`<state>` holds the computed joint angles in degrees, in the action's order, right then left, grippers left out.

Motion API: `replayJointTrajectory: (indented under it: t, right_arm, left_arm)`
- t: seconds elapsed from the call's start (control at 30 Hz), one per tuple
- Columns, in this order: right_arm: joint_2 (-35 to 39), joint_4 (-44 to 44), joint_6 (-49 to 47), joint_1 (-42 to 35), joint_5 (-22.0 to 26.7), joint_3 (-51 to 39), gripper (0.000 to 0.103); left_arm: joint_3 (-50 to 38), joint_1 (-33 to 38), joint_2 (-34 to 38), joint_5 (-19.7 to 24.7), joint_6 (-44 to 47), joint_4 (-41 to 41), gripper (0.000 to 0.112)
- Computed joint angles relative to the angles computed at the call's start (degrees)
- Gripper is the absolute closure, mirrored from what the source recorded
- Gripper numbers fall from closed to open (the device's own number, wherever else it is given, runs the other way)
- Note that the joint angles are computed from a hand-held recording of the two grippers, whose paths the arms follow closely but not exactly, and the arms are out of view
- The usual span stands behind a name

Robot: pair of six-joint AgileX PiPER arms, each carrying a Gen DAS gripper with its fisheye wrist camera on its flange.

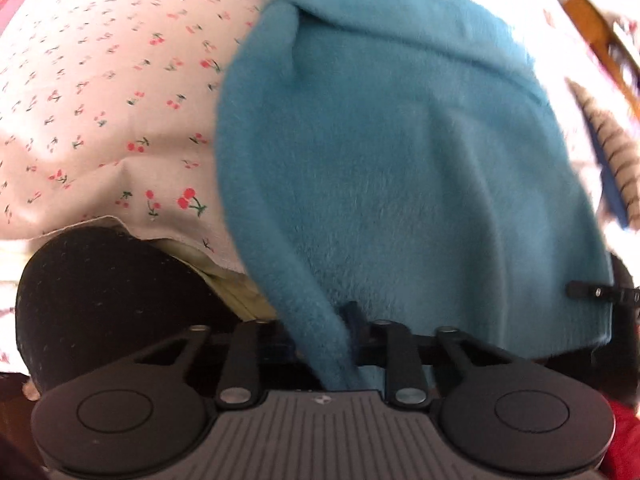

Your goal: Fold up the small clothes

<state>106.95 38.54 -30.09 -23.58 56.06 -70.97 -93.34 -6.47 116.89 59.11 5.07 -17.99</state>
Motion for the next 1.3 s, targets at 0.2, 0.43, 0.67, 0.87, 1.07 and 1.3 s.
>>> replayJointTrajectory:
  t: [0.2,0.43,0.67,0.87,1.07,1.3]
  right_arm:
    - [-5.03,14.5,-9.07,-4.29,-0.03,5.18,0.09]
    - [-6.04,10.06,-8.16,-3.26,0.59,1.05,0.09]
    - [-4.81,-1.91,0.67,0.42,1.78,-1.52,0.087]
    - [-5.89,-3.3,0.48,0.38,3.82,-0.28,0.089]
    - [-7.05,16.65,-10.35,-6.82,5.97,4.52,0.092]
    - [-3.65,43.56,-19.61,-5.95,4.18,3.32,0.092]
  left_arm:
    - [4.26,5.59,-4.32,-3.7,8.64,-19.87,0.092]
    - [2.77,4.66,-3.02,-4.54,9.14,-21.22,0.092]
    - [2.79,2.18,-0.97,-0.95,4.75,-13.05,0.089]
    - [4.91,0.18,-1.27,-1.0,5.82,-9.97,0.083]
    - [9.07,5.05,-4.3,-2.93,12.94,-26.67,0.096]
    - [0.56,7.71,0.87,-3.53,16.34,-45.69,0.096]
